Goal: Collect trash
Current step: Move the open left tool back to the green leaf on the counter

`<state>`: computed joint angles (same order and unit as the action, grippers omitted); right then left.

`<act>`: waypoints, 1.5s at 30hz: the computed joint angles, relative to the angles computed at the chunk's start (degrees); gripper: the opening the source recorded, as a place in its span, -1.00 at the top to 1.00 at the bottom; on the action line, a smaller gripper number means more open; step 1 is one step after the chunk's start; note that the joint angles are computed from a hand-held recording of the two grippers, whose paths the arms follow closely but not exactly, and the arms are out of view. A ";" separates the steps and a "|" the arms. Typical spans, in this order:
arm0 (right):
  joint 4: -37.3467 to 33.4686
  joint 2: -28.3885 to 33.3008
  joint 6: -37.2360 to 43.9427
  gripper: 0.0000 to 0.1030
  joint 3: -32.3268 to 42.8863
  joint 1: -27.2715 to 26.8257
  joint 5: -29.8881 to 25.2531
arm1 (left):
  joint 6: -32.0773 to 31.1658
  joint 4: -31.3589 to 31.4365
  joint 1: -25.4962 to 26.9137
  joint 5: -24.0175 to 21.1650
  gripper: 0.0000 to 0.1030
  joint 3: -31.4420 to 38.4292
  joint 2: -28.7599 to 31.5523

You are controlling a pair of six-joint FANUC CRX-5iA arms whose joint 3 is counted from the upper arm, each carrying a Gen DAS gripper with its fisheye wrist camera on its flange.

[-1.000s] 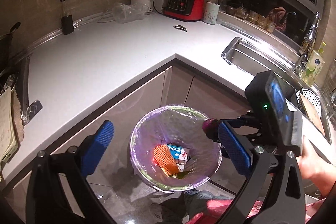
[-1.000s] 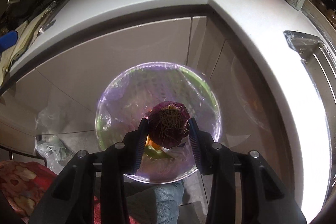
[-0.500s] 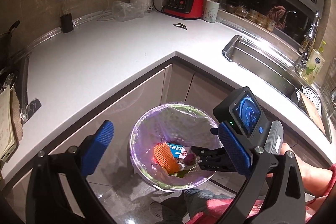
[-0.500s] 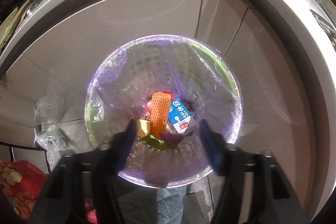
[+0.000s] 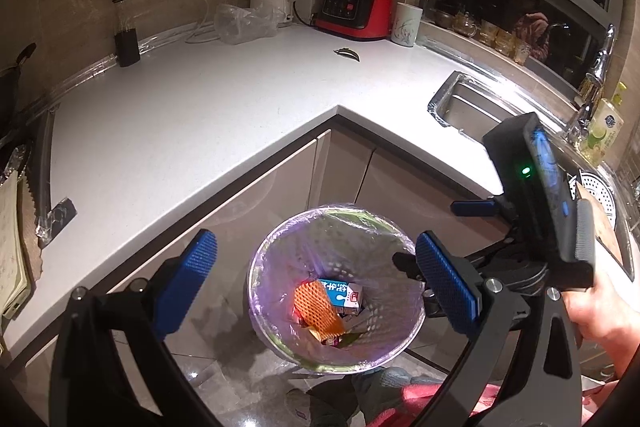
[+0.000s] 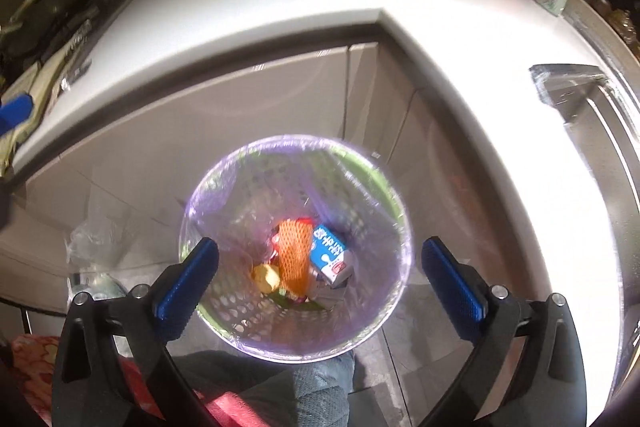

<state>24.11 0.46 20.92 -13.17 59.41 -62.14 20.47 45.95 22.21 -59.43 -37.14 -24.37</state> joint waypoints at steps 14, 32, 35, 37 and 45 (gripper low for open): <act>8.87 -10.25 -4.71 -0.95 -4.65 -2.95 -4.78 | 8.32 -1.96 -14.66 8.03 -0.85 9.79 10.66; 5.44 -18.17 9.97 -0.95 -11.63 -23.50 7.63 | 51.08 -21.69 -35.77 14.10 -0.85 53.23 45.69; 2.62 -17.49 14.48 -0.96 -11.45 -28.05 10.91 | 60.20 -27.31 -37.42 11.84 -0.85 63.20 52.64; 0.32 -16.61 17.89 -0.95 -10.95 -31.06 12.98 | 64.91 -29.82 -38.04 9.37 -0.85 69.52 57.05; -9.20 -10.20 32.78 -0.95 -5.08 -40.13 17.39 | 76.59 -37.59 -40.39 -1.08 -0.79 90.34 70.80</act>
<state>14.91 -9.74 53.71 -18.25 19.28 -44.75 97.05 8.35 -18.18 -60.51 53.20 46.43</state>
